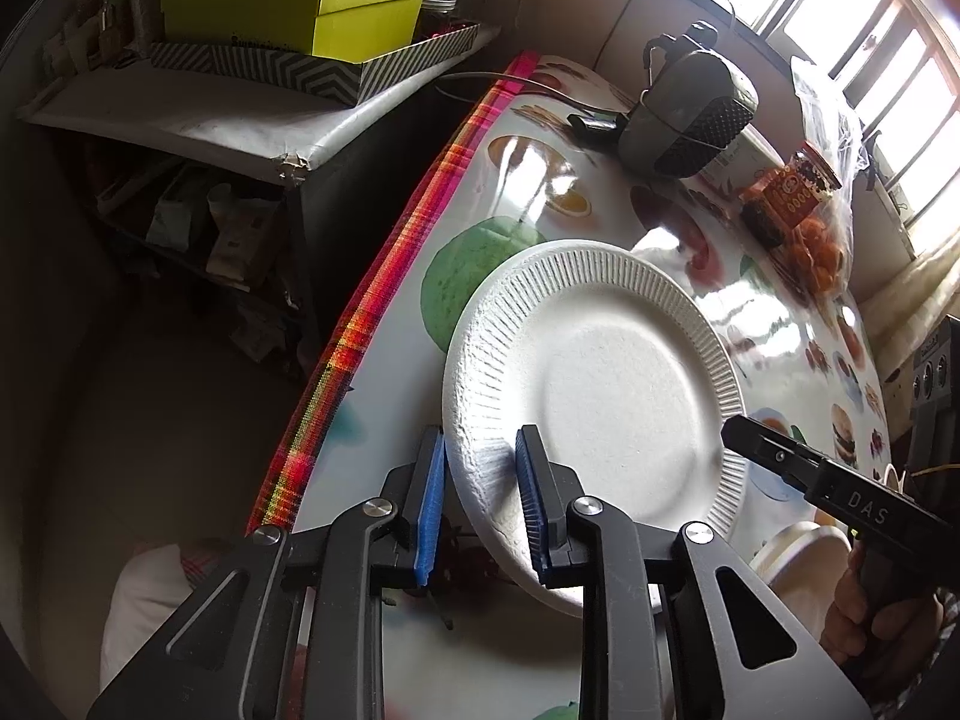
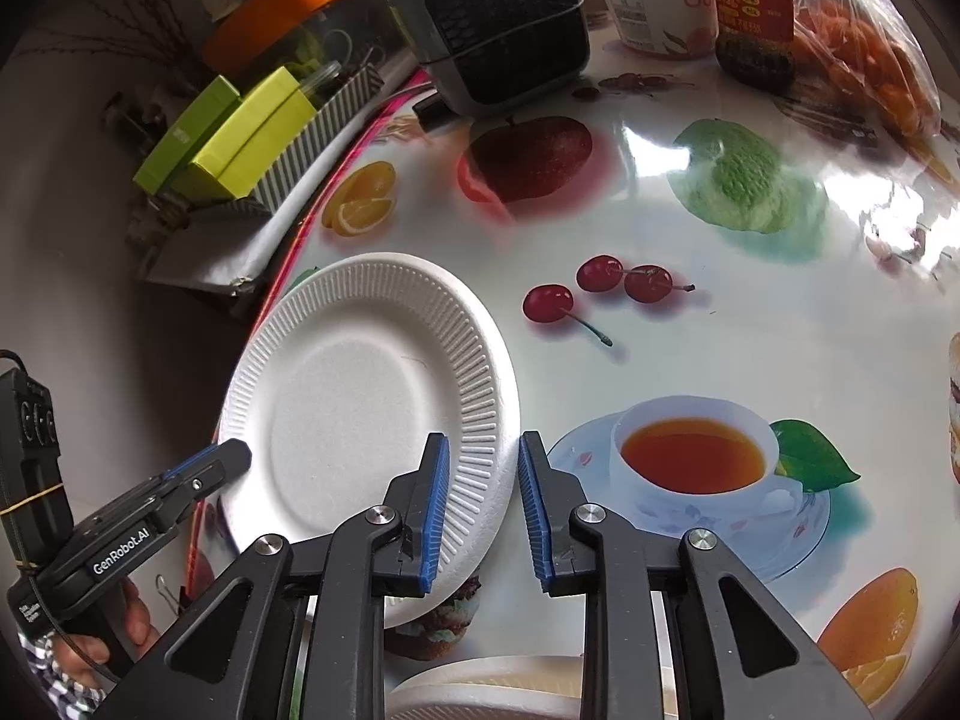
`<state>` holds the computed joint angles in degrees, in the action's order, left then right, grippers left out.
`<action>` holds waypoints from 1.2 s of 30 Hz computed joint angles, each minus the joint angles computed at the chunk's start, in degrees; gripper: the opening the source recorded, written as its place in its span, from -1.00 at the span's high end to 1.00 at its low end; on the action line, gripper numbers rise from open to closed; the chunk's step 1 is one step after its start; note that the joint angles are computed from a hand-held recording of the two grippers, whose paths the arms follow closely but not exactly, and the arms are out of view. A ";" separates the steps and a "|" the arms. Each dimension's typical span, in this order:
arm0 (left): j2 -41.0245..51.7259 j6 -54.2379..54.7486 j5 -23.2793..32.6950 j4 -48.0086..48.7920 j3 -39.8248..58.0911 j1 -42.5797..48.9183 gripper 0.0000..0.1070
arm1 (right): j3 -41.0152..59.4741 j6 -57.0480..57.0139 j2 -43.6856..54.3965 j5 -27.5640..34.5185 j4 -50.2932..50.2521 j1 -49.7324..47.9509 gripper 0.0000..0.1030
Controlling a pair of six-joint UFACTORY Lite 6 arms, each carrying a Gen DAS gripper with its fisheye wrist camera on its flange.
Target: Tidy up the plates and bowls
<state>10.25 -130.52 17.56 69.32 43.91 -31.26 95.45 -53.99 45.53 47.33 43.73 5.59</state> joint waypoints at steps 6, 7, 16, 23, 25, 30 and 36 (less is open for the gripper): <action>0.09 1.11 0.41 -0.98 0.27 -0.07 0.54 | 0.04 -0.05 0.07 -0.11 0.01 -0.14 0.64; 0.02 1.16 0.46 -1.03 0.26 -0.08 0.54 | 0.04 -0.09 0.07 -0.08 0.05 -0.22 0.64; -2.23 2.92 2.40 -2.99 -0.30 -1.13 0.54 | -1.96 -1.97 -2.08 0.39 1.82 -0.95 0.64; -5.02 4.09 5.12 -5.19 -1.04 -3.46 0.54 | -5.17 -4.63 -5.26 0.94 3.44 -2.14 0.64; -5.78 4.40 6.01 -5.90 -1.15 -4.34 0.54 | -5.93 -5.24 -6.10 1.34 3.89 -2.61 0.64; -7.37 5.14 8.47 -7.65 -1.05 -6.82 0.54 | -9.11 -7.46 -9.34 2.15 5.13 -4.26 0.64; -8.10 5.81 11.68 -9.49 0.29 -10.34 0.54 | -12.52 -10.14 -12.94 3.31 6.27 -6.79 0.64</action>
<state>2.15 -124.71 29.24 59.84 44.20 -41.60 82.93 -64.13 32.60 50.65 49.99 -1.20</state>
